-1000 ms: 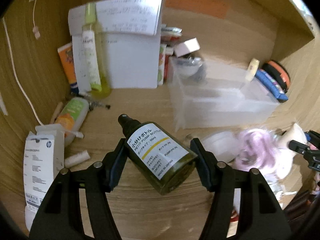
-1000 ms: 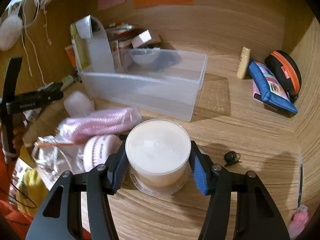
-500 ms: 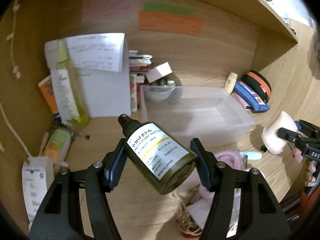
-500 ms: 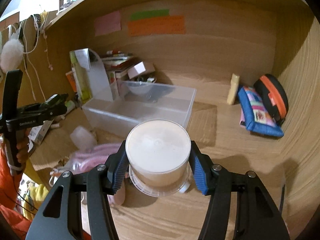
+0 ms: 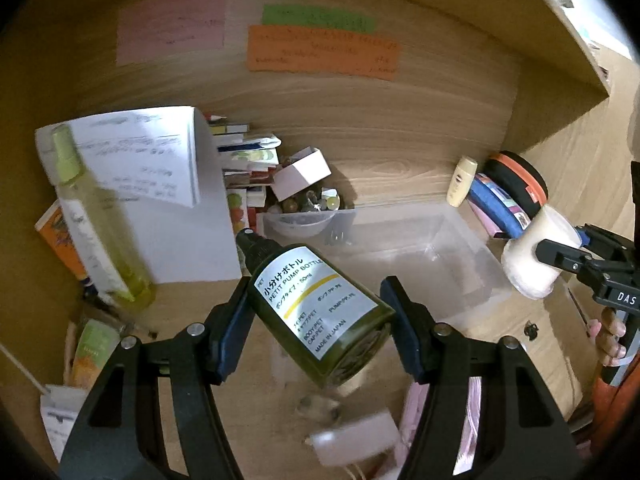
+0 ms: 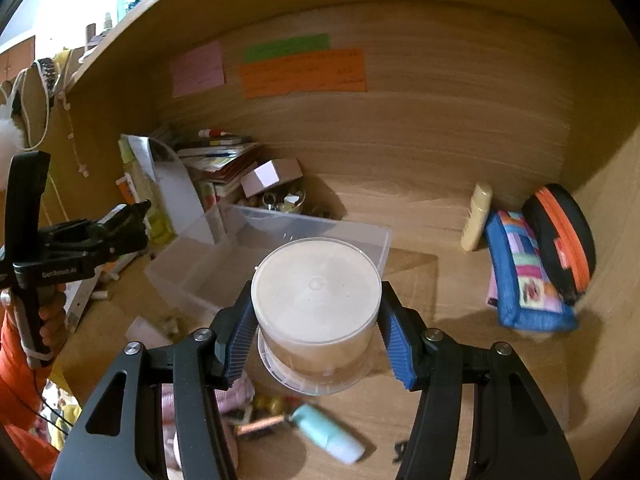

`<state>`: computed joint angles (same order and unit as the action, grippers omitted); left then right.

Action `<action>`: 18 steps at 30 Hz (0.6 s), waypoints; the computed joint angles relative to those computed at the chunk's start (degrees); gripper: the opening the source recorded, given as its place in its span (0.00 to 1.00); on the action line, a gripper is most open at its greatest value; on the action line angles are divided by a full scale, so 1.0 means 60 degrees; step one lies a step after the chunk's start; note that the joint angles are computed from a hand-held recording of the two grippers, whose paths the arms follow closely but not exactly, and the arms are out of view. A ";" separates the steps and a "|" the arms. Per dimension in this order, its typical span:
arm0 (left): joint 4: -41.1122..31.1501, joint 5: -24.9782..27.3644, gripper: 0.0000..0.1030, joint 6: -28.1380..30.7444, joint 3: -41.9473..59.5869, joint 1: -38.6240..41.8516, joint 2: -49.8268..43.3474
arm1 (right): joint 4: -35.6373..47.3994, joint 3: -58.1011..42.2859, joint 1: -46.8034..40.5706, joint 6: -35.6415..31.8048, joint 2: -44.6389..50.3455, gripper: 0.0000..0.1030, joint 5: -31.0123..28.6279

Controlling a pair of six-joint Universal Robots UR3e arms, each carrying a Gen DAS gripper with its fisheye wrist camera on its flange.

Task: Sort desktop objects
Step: 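Carry both into the clear box and open both tools to release them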

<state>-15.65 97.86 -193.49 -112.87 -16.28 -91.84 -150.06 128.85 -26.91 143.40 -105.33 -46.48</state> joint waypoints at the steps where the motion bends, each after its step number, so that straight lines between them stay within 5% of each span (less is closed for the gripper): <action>1: -0.0110 -0.0155 0.61 0.0022 0.0178 0.0097 -0.0140 | -0.0173 -0.0220 0.0177 0.0119 0.0323 0.52 -0.0077; 18: -0.2626 -0.1257 0.61 0.0615 0.3649 0.0421 -0.3213 | -0.1313 -0.3523 0.2890 0.1758 0.4952 0.52 -0.2554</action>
<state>-31.41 90.32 -189.79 -90.98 -13.76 -111.12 -157.94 107.71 -9.57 153.95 -75.62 -61.81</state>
